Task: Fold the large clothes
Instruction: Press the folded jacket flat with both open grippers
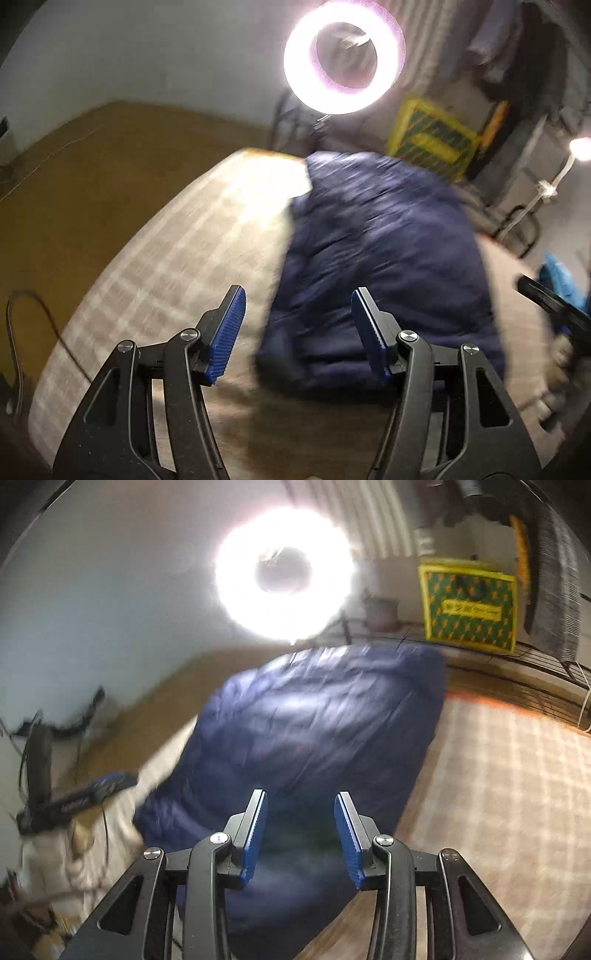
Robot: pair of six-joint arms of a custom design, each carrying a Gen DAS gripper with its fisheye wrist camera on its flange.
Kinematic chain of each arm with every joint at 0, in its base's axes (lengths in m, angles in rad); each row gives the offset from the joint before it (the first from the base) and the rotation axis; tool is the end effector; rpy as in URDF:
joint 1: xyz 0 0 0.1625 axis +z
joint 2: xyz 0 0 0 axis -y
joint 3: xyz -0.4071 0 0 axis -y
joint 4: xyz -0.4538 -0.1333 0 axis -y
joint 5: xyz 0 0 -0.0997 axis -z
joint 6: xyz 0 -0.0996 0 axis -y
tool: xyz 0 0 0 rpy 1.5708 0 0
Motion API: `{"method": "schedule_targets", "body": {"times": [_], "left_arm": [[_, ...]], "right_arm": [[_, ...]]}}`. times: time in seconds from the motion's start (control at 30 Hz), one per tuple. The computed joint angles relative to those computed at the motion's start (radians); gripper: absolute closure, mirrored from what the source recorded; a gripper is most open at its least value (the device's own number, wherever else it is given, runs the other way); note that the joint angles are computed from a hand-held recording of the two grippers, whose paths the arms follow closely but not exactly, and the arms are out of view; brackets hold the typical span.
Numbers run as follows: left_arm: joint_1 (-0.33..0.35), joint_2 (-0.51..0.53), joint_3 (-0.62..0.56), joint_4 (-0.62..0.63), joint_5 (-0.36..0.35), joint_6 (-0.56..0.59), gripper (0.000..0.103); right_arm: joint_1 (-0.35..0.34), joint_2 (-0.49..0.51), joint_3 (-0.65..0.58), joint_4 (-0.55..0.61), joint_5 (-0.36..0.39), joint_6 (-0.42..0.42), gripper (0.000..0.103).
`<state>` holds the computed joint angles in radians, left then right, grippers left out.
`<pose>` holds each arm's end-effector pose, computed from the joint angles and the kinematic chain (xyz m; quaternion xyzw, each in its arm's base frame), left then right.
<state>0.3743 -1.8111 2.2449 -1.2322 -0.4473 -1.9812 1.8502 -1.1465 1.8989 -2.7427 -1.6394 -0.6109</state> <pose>-0.2500 -0.3379 0.2667 -0.1144 0.8011 -0.4991 0.3098 0.2954 -0.5711 0.1732 0.4145 -0.8853 0.1997 0.0674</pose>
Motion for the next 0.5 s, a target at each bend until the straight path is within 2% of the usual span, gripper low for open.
{"method": "schedule_targets", "body": {"times": [0.13,0.17,0.3,0.37,0.5], "left_arm": [[0.049,0.058,-0.009,-0.295,0.041,0.32,0.041],[0.077,0.082,-0.012,-0.386,0.044,0.415,0.041],[0.183,0.15,-0.015,-0.643,0.026,0.661,0.041],[0.217,0.17,-0.016,-0.663,0.019,0.683,0.041],[0.254,0.187,0.034,-0.794,0.024,0.767,0.041]], "right_arm": [[0.014,0.079,-0.108,-0.044,-0.031,0.003,0.063],[0.021,0.102,-0.134,-0.048,-0.041,0.002,0.063],[0.034,0.217,-0.255,-0.054,-0.066,0.006,0.063],[0.034,0.279,-0.315,-0.05,-0.075,0.012,0.062],[0.024,0.375,-0.4,-0.051,-0.104,0.015,0.059]]}}
